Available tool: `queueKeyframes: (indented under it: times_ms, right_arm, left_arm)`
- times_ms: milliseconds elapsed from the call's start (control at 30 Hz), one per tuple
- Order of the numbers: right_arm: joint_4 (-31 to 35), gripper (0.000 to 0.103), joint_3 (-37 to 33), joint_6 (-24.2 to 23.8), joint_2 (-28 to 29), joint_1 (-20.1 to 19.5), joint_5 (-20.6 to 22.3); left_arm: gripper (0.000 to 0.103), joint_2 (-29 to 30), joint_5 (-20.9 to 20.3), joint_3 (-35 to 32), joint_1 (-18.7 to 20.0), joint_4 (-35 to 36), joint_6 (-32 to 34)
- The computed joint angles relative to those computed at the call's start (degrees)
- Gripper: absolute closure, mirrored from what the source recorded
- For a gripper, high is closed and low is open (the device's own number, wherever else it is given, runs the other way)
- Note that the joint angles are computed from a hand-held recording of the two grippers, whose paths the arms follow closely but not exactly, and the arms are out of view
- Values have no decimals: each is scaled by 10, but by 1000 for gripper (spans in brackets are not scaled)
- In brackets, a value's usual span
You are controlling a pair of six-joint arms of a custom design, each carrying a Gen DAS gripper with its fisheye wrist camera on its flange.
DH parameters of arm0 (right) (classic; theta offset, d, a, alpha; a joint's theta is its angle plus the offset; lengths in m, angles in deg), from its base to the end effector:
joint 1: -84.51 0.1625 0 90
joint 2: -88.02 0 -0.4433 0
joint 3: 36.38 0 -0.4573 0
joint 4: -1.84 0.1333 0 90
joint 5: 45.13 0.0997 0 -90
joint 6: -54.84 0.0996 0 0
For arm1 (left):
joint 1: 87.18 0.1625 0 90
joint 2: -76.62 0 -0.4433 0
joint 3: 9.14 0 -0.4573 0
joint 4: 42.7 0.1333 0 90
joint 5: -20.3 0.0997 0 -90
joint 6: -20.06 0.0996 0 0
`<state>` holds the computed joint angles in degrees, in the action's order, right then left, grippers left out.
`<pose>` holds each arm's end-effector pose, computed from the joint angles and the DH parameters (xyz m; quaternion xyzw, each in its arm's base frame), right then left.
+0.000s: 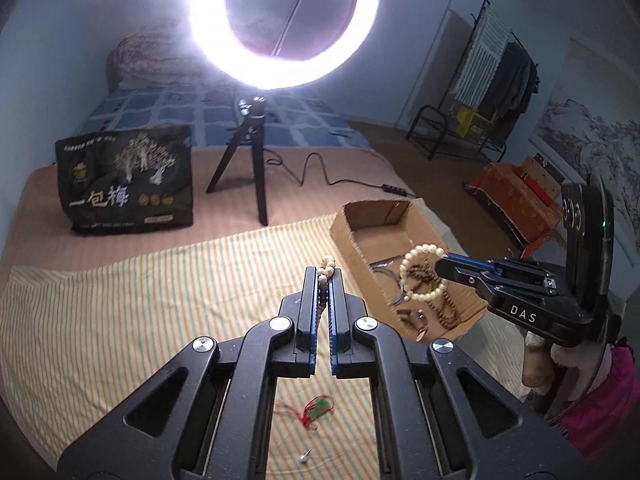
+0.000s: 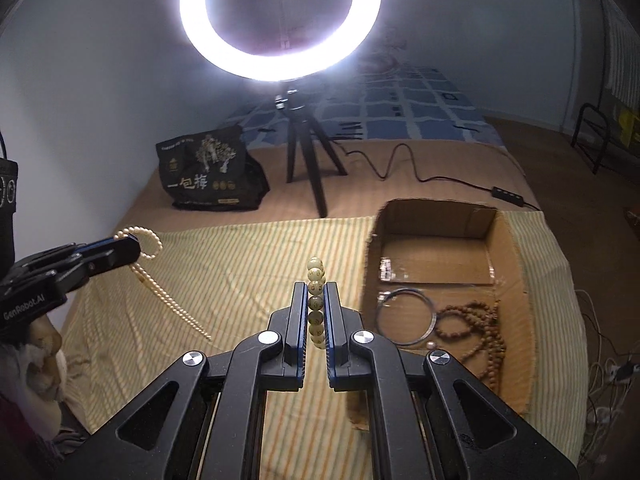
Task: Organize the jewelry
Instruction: 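Lift the cream bracelet and pearl strand and carry both over the box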
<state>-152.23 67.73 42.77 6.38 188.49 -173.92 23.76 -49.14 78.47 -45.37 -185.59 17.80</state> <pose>0.2169 -0.5778 0.4344 0.0838 -0.8857 0.3401 0.3048 -0.4596 -0.6369 0.1976 0.3532 0.9056 -0.2154 0.0933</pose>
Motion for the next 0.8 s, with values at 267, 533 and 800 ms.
queueKeyframes:
  times_ms: [267, 533, 800]
  right_arm:
    - [-4, 97, 14, -2, -35, -17, -21]
    - [-3, 97, 23, -2, -61, -33, -34]
    - [6, 97, 27, 2, -79, -47, -37]
  left_arm:
    - [101, 35, -17, -36, -10, -13, 11]
    - [101, 82, -38, -81, -19, -14, 15]
    - [101, 134, -53, -129, -27, -15, 20]
